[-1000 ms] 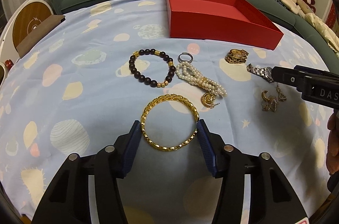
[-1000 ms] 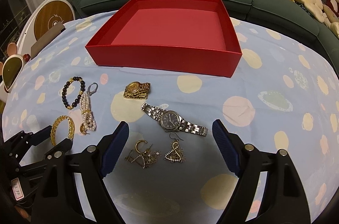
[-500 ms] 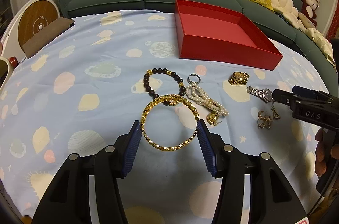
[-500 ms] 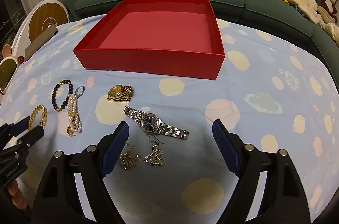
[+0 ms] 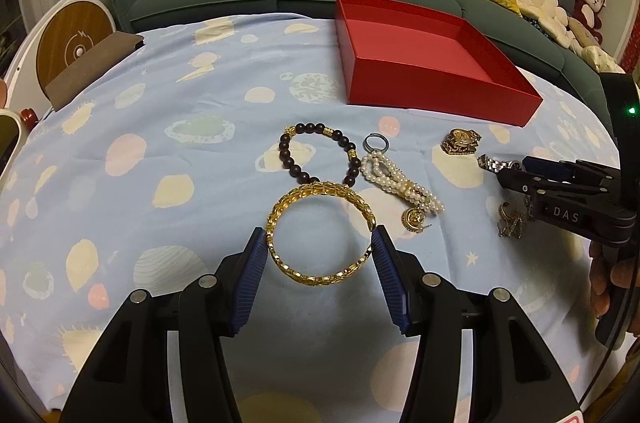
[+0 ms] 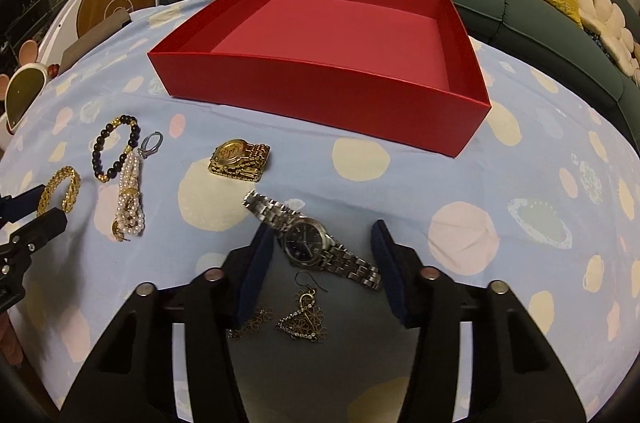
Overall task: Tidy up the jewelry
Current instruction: 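Close the left tool on the gold bangle while the right tool grasps the silver watch, then carry the bangle and watch into the red box and open both tools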
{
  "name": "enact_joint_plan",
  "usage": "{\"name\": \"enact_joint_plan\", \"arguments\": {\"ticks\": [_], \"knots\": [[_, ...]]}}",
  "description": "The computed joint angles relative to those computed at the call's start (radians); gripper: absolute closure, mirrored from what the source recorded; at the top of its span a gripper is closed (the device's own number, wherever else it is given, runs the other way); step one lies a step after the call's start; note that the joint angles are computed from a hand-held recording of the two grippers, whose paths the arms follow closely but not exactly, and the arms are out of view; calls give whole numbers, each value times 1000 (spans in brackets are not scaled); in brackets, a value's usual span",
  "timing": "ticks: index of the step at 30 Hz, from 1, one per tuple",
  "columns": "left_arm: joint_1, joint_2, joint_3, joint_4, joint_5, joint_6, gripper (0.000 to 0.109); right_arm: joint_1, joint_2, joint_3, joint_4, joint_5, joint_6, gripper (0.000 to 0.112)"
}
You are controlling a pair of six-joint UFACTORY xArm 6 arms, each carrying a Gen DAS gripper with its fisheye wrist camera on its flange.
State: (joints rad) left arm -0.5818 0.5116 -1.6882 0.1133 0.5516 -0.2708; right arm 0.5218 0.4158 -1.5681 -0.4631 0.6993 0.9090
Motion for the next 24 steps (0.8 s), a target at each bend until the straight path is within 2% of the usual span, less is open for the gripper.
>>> {"name": "enact_joint_plan", "arguments": {"ticks": [1,3,9,12,18,24], "knots": [[-1,0,-1,-4,0,3,58,0,-3,0,1,7,4,82],[-3,2,-4,-6,0,7,58,-3,-13,13,11,3,8,88],[-17,5,-15,-15,-1,15,58,-13,-60,76,30,-39,58,95],[-26,4,-25,-18,-4,16,58,-11,-93,110,2,-62,111,107],[-37,-15,-26,5,-40,-5,58,-13,-131,126,-58,-78,194,107],[-37,-8,-67,-77,-14,32,58,-12,-160,135,-106,-82,244,107]]}}
